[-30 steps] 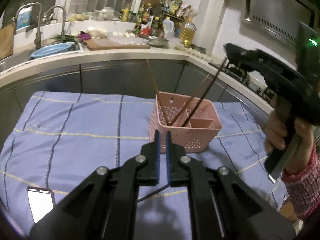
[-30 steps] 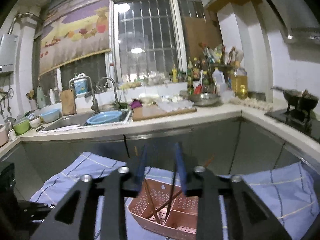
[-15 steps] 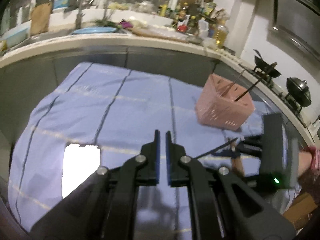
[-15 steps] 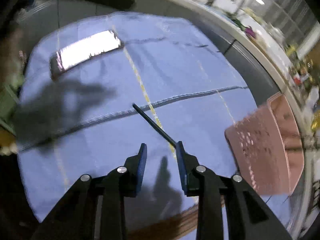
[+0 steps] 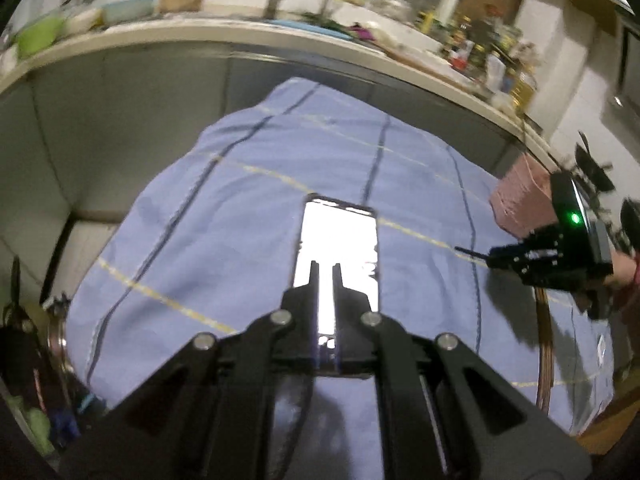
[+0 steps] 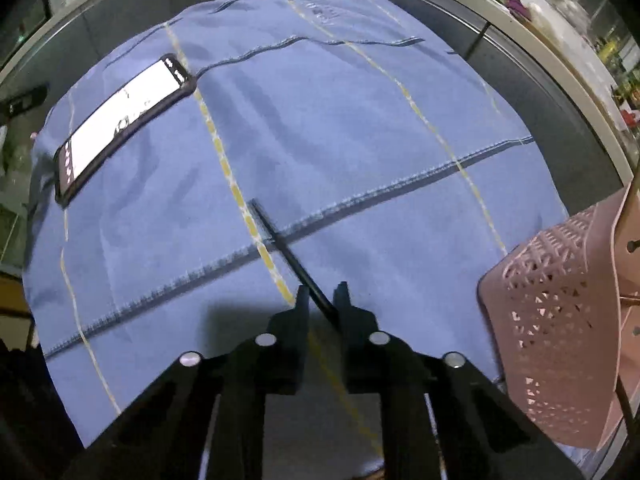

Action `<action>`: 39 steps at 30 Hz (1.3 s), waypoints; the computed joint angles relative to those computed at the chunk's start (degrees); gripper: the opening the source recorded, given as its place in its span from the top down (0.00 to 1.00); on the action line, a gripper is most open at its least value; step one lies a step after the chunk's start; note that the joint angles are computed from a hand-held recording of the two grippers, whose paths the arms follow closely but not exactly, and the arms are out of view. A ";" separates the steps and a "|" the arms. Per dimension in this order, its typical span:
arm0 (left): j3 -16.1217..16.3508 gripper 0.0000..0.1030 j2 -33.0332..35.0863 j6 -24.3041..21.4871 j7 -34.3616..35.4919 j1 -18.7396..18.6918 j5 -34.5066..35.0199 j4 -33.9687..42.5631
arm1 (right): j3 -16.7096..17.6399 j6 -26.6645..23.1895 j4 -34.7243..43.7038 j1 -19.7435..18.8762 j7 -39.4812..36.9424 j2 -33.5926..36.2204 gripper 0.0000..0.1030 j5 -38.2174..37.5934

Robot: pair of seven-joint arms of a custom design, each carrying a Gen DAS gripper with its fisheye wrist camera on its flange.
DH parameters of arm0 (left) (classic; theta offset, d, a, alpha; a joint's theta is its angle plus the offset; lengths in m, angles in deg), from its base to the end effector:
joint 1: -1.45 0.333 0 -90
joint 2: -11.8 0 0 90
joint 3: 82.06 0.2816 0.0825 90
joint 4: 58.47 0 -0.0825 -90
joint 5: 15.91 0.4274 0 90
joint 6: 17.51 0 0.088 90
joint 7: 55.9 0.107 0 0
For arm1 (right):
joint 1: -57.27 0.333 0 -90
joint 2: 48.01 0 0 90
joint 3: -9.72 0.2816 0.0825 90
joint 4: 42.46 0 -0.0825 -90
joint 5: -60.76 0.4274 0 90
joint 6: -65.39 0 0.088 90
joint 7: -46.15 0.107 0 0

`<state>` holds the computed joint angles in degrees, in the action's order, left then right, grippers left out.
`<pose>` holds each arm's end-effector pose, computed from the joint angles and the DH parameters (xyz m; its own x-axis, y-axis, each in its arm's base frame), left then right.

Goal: Organize utensils

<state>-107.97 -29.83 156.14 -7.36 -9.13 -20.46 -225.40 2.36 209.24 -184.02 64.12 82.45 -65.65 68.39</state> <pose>0.3500 -0.2196 0.3908 0.0174 -0.9562 0.2922 -0.7016 -0.2199 -0.6778 0.5133 -0.0046 0.3844 0.7091 -0.6826 0.1767 -0.6167 -0.7219 -0.3140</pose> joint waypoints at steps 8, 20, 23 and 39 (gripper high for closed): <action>-0.74 0.96 0.05 1.08 -0.70 0.54 0.04 0.99 | -5.58 10.78 -9.26 6.27 -8.54 -11.57 0.96 7.13; -0.27 0.96 7.94 3.06 2.41 -2.13 -0.53 5.79 | -19.67 17.23 -7.19 15.48 -12.19 -20.61 0.96 23.76; -0.13 0.96 10.02 3.51 3.46 -2.57 -0.62 7.16 | -22.03 17.70 -4.34 16.58 -10.57 -21.45 0.96 27.10; 0.19 0.96 14.00 3.06 4.64 -2.95 -1.68 9.03 | -30.18 24.27 12.93 23.31 -2.84 -12.02 0.96 35.60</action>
<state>-107.77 -15.82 159.20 -2.72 -12.08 -22.14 -216.36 -27.83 233.51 -171.10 87.42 79.61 -77.68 103.99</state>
